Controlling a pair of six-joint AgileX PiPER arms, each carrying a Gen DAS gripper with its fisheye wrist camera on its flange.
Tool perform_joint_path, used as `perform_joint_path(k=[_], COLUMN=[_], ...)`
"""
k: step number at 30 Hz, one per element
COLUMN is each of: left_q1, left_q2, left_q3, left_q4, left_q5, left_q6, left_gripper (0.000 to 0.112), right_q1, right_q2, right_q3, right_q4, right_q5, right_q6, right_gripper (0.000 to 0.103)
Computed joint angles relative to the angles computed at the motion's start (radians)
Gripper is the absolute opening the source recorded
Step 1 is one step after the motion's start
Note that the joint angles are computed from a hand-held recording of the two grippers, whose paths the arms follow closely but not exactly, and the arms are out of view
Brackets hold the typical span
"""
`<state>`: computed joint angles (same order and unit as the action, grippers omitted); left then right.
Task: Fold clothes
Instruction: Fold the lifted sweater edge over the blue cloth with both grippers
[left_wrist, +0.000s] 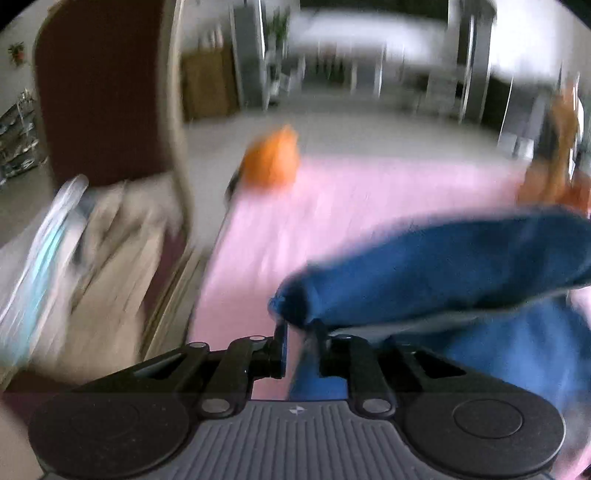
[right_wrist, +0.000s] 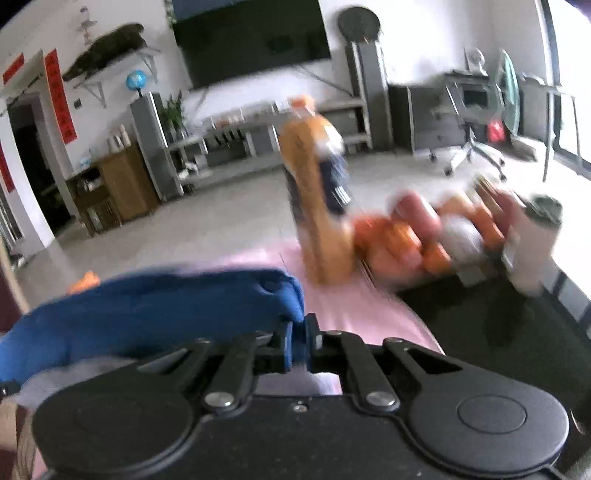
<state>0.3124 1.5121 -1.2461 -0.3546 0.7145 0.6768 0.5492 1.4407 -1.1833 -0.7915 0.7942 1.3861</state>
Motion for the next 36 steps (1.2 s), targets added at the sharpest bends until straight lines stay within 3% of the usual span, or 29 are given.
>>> perform_joint_path(k=[3,5,6,9,13,15,19,22,25,30,34,36], left_q1=[0.160,0.267,0.266,0.193,0.079,0.032,0.012,-0.013,-0.041,-0.063,-0.093,-0.103], left_q2=[-0.090,-0.115,-0.107,-0.077,0.037,0.079,0.130,0.184,0.202,0.238,0.241,0.256], left_q3=[0.101,0.129,0.109,0.056,-0.052,-0.061,-0.027,-0.070,-0.086,-0.108,-0.079,-0.086], left_q4=[-0.130,-0.249,-0.267,-0.229,-0.105,-0.059,-0.083,-0.065,-0.074,-0.092,-0.035,-0.009], left_q5=[0.075,0.142,0.151,0.141,0.163,0.122,0.058,0.080,0.052,0.070,0.024,0.009], left_q6=[0.172,0.279,0.272,0.133,-0.102,-0.177,-0.191,-0.202,-0.142,-0.098,-0.097,-0.118], left_gripper=[0.018,0.021,0.029,0.043,0.047,0.047,0.049,0.050,0.052,0.047,0.046,0.053], right_q1=[0.078,0.048,0.003,-0.124,-0.195,-0.212,-0.200,-0.239,-0.264,-0.293,-0.242,-0.218], right_q2=[-0.208,-0.331,-0.365,-0.362,-0.258,-0.206,-0.199,-0.152,-0.093,0.017,0.059,0.078], right_q3=[0.241,0.371,0.410,0.441,0.403,0.391,0.482,0.452,0.399,0.335,0.287,0.263], right_q4=[0.042,0.120,0.180,0.388,0.609,0.704,0.540,0.615,0.647,0.870,0.700,0.639], right_q5=[0.043,-0.001,-0.048,-0.199,-0.331,-0.398,-0.544,-0.528,-0.504,-0.481,-0.402,-0.351], right_q6=[0.158,0.223,0.203,0.001,-0.248,-0.342,-0.153,-0.222,-0.295,-0.508,-0.369,-0.324], right_gripper=[0.020,0.025,0.027,0.039,0.044,0.044,0.043,0.043,0.043,0.043,0.043,0.043])
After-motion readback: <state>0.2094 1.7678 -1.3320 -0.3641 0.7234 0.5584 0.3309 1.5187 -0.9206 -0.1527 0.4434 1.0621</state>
